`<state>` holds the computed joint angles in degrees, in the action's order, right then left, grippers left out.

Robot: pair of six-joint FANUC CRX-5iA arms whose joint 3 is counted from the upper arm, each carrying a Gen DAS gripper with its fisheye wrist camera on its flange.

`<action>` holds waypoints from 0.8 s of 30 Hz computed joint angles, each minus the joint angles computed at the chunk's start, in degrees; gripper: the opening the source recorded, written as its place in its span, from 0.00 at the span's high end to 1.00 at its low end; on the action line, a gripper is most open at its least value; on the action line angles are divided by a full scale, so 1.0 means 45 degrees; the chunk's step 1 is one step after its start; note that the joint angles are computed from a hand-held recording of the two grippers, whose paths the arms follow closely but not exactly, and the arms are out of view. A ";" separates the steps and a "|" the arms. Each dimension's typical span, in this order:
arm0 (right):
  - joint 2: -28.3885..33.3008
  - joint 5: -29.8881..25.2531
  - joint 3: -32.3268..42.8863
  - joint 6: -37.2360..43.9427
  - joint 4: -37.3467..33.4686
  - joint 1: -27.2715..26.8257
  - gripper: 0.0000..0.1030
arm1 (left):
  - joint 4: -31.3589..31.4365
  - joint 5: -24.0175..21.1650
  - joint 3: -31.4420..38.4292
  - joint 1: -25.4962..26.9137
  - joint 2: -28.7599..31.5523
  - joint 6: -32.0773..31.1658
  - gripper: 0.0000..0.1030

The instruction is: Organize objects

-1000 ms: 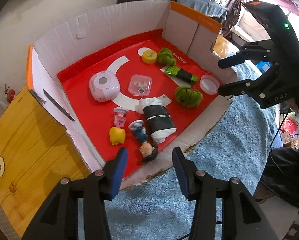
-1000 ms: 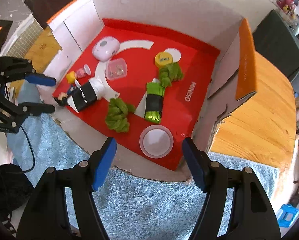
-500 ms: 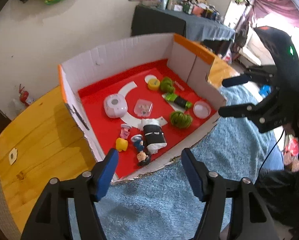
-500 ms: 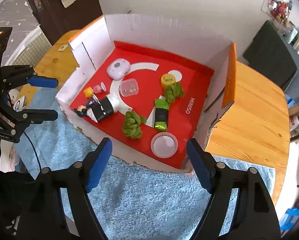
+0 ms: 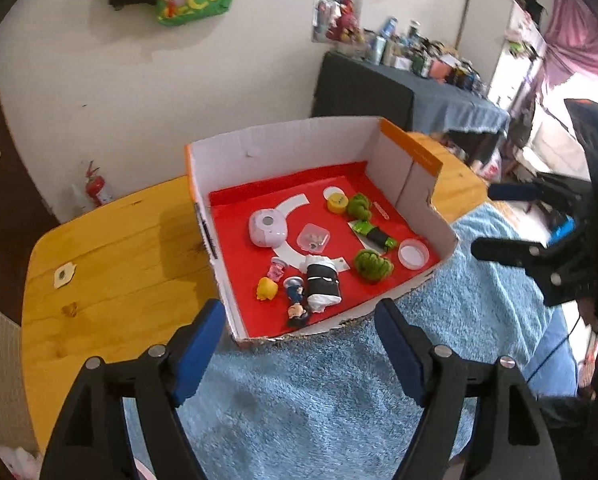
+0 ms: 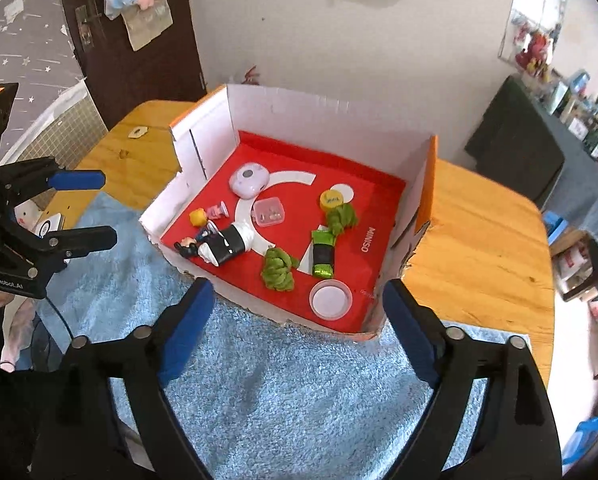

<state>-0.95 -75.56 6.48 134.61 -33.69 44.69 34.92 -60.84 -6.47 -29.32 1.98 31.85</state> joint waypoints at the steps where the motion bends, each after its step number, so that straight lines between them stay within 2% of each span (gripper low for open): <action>1: -0.0221 0.0161 -0.0206 0.0029 -0.0064 -0.0030 0.13 | 0.0076 0.0153 -0.0208 0.0053 -0.0170 0.0173 0.18; 2: -0.0351 0.0232 -0.0330 0.0017 -0.0092 -0.0046 0.13 | 0.0205 0.0300 -0.0440 0.0114 -0.0341 0.0300 0.15; 6: -0.0851 0.0407 -0.0799 0.0168 -0.0403 -0.0193 0.13 | 0.0869 0.0745 -0.1327 0.0339 -0.0989 0.0076 0.15; 12: -0.1786 0.1450 -0.1775 0.0117 -0.0664 -0.0381 0.12 | 0.0981 0.1890 -0.2534 0.0415 -0.2048 0.0314 0.14; 15: -0.2122 0.1737 -0.2139 0.0185 -0.0863 -0.0517 0.06 | 0.1122 0.2428 -0.3192 0.0490 -0.2560 0.0320 0.04; 19: -0.2620 0.2315 -0.2779 0.0264 -0.1040 -0.0596 0.04 | 0.1627 0.3134 -0.4136 0.0598 -0.3103 0.0296 0.03; 23: -0.2497 0.2094 -0.3007 0.0109 -0.1731 -0.1009 0.04 | 0.1643 0.3442 -0.4698 0.0585 -0.3332 0.0798 0.02; 24: -0.2497 0.2177 -0.3127 0.0045 -0.1786 -0.1030 0.04 | 0.1560 0.3796 -0.4941 0.0503 -0.3461 0.0979 0.00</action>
<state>-12.19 -65.77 -7.59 134.81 -41.73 40.06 41.94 -43.75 -28.70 -27.05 -13.60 36.26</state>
